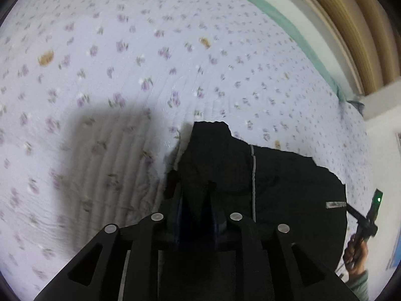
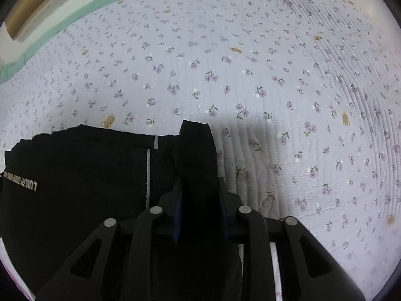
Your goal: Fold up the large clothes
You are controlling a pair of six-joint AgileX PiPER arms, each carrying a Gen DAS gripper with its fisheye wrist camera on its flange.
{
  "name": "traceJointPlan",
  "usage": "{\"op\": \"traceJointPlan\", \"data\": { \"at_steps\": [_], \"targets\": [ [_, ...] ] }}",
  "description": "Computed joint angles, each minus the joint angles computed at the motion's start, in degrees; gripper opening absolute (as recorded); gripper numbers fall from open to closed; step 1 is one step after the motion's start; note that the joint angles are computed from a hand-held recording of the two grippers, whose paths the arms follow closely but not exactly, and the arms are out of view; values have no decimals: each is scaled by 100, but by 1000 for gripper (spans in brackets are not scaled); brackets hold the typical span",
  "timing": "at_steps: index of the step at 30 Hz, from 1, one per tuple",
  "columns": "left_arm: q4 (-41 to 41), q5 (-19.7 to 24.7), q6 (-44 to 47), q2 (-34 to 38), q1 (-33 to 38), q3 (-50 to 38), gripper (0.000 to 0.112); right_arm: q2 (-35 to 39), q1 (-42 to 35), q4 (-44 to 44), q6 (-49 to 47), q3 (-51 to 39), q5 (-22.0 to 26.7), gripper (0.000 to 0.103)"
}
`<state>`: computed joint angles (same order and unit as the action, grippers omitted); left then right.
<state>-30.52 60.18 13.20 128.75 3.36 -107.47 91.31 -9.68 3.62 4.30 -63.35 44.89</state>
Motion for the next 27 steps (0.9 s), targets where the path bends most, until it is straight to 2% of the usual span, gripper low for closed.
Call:
{"op": "traceJointPlan", "data": {
  "at_steps": [2,4,5,6,8,9,12,16,19,20,22,24,27],
  "targets": [
    [-91,376,55,-36,203,-269,29,-323,-318,574,-401,7,230,33],
    [-375,660,369,-336,528,-136,31,-837,-558,918,-604,94,443,38],
    [-494,671,560,-542,624,42,31,-1050,-591,999,-629,112,513,49],
    [-592,632,780,-814,703,325,32,-1426,-616,1091,-684,191,595,55],
    [-758,574,1137,-1400,776,830,39,-2096,-491,1090,-648,319,742,78],
    [-833,516,1265,-1724,745,1130,39,-2375,-311,1015,-507,383,810,80],
    [-928,321,1570,-2414,406,1847,39,-2831,582,807,67,566,1041,80],
    [-710,-337,1683,-3132,-705,2964,39,-2750,2748,-518,1908,883,1053,80],
    [582,-1420,573,-3315,-1974,3670,39,-2486,3762,-1132,2928,1127,962,80],
    [845,-1480,244,-3135,-2156,3673,39,-2310,4082,-1496,3318,1179,976,80],
    [1029,-1873,-149,-2726,-2289,3829,39,-2001,4376,-1845,3727,1354,897,80],
    [848,-2056,-166,-2365,-2192,3812,40,-1775,4174,-1563,3556,1622,513,79],
    [960,-1806,-307,-2218,-2145,3515,40,-1617,3875,-1310,3383,1891,9,81]
  ]
}}
